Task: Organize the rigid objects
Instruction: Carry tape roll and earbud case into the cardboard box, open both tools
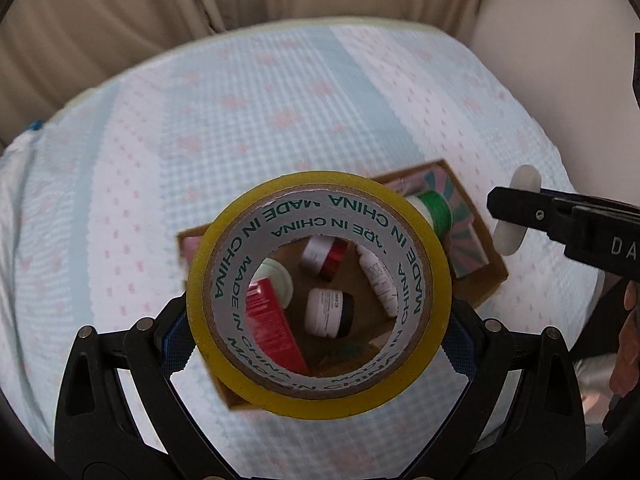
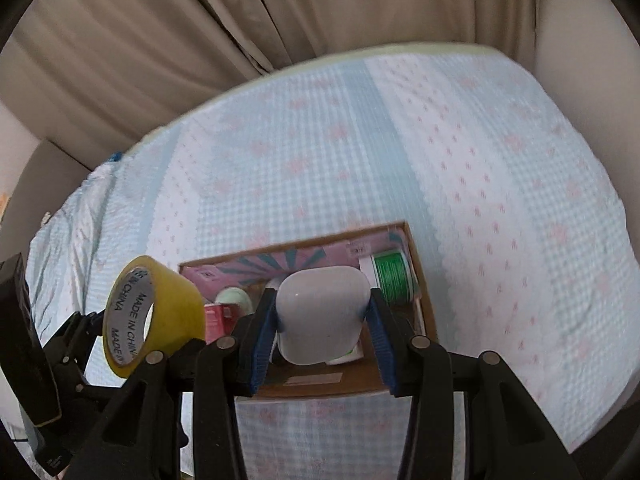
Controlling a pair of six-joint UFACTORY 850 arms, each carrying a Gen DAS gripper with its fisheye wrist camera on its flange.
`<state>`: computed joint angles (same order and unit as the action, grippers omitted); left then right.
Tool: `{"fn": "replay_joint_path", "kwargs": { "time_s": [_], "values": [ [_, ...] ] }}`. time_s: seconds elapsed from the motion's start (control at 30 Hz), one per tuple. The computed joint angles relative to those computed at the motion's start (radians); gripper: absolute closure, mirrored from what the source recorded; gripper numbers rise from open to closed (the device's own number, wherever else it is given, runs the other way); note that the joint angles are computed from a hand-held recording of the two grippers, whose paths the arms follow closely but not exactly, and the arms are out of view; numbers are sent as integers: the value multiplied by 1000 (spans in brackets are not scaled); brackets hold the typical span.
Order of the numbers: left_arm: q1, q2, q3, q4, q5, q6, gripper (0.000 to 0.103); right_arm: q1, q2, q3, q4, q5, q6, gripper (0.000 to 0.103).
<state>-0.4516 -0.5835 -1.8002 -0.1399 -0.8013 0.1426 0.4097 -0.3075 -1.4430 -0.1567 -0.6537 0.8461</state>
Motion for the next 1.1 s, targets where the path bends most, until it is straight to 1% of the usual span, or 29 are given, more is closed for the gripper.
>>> {"fn": "replay_joint_path", "kwargs": {
  "time_s": [0.2,0.3,0.43,0.53,0.73,0.77,0.8,0.87,0.9,0.93,1.0,1.03,1.1],
  "values": [
    [-1,-122,-82,-35,-56,42,5,-43,-75,-4,121,-19,-63,62],
    [-6,-174,-121,-24,-90,57,5,-62,-117,-13,173,-29,-119,62],
    [-16,-245,-200,-3,-154,84,5,-83,-179,-47,233,-84,-218,64],
    [-23,-271,-234,13,-180,79,5,-94,-214,-71,275,-106,-279,72],
    [-38,-320,-308,41,-271,70,5,-97,-248,-108,307,-115,-302,72],
    [-42,-320,-308,53,-279,69,2,-95,-252,-116,296,-117,-299,72],
    [-43,-313,-300,52,-270,78,0,-95,-256,-123,294,-121,-300,72],
    [-45,-290,-274,37,-240,102,0,-96,-268,-137,298,-143,-298,54],
    [-45,-289,-276,36,-242,109,0,-96,-270,-139,299,-150,-291,32],
    [-47,-289,-279,42,-246,111,0,-98,-263,-127,309,-139,-289,14],
    [-51,-286,-278,62,-247,102,0,-97,-245,-103,309,-109,-272,7],
    [-50,-282,-274,66,-247,96,0,-96,-241,-97,308,-111,-263,5],
    [-47,-273,-264,58,-252,92,0,-96,-239,-95,322,-137,-266,3]
  ]
}}
